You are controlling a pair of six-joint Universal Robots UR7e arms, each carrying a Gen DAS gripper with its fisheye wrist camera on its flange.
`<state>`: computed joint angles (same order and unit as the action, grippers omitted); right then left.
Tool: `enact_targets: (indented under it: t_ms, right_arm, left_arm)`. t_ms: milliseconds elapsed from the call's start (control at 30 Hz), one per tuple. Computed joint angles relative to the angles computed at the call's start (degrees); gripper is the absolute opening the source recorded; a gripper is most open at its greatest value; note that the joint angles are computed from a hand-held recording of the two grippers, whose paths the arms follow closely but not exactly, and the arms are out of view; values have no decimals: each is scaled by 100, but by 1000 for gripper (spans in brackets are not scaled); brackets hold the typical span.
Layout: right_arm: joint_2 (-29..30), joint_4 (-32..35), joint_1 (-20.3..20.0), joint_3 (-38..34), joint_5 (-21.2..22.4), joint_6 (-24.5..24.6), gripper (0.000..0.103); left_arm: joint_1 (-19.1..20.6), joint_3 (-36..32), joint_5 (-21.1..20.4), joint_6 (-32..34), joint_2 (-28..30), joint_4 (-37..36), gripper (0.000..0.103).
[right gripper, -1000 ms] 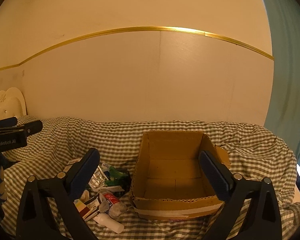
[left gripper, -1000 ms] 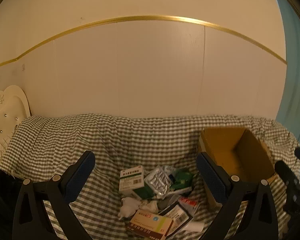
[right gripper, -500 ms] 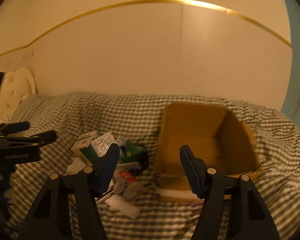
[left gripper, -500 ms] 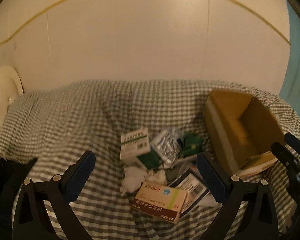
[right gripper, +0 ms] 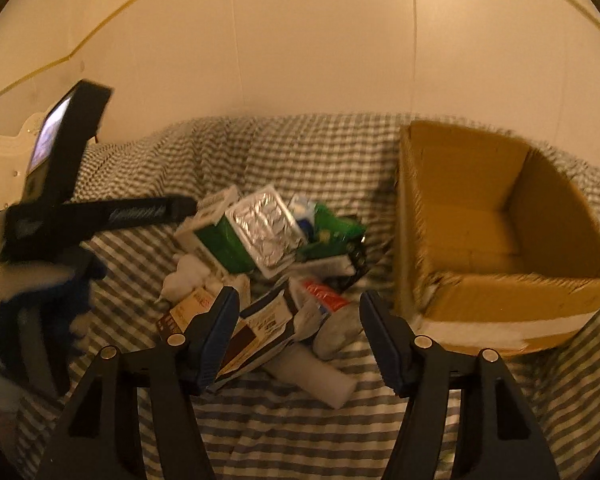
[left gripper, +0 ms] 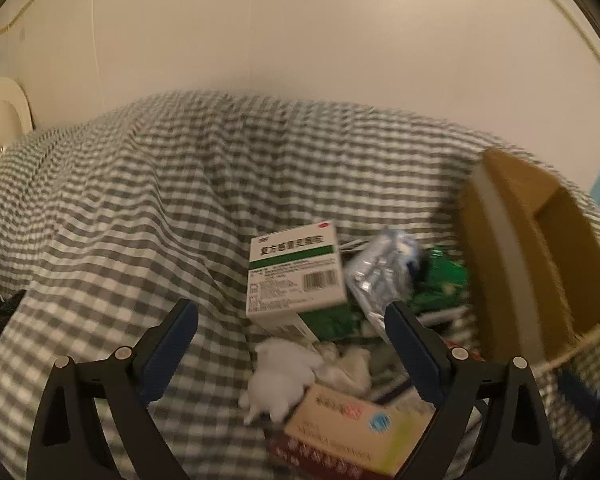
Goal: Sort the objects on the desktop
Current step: 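Grasp the green-white medicine box with the left tool while the right tool grasps a black-white packet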
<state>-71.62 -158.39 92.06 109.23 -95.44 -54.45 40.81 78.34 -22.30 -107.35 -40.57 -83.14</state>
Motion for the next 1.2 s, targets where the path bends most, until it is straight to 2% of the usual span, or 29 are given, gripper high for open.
enact_targets:
  t_ms: [167, 300, 433, 567, 600, 633, 700, 900, 1133, 1200]
  right_arm:
    - [323, 582, -48, -331, -210, 510, 63]
    - [528, 758, -67, -436, -317, 735, 63]
    - [769, 840, -91, -615, -408, 1050, 61]
    - [980, 982, -66, -816, -530, 1216, 40]
    - [1031, 978, -55, -842, -567, 1221, 31]
    - [1062, 970, -51, -854, -590, 1213, 24]
    - [1064, 1002, -51, -846, -586, 1180, 17]
    - [895, 758, -53, -655, -449, 942, 10]
    - [509, -25, -3, -305, -75, 528, 9]
    - [416, -262, 13, -206, 0, 429, 9]
  left_arm:
    - [314, 350, -169, 848, -106, -1424, 98]
    - [474, 595, -309, 1489, -132, -2451, 99]
    - [661, 587, -429, 1727, -74, -2780, 100]
    - [770, 855, -508, 2185, -99, -3682, 96]
    - [767, 949, -507, 2414, -99, -4047, 84]
    - [771, 980, -530, 2568, -90, -4269, 80]
    - [741, 933, -455, 2569, -51, -4132, 79]
    - [553, 806, -67, 2015, -56, -3192, 78]
    - [128, 513, 517, 410, -129, -1121, 78]
    - [-6, 288, 623, -183, -78, -299, 78]
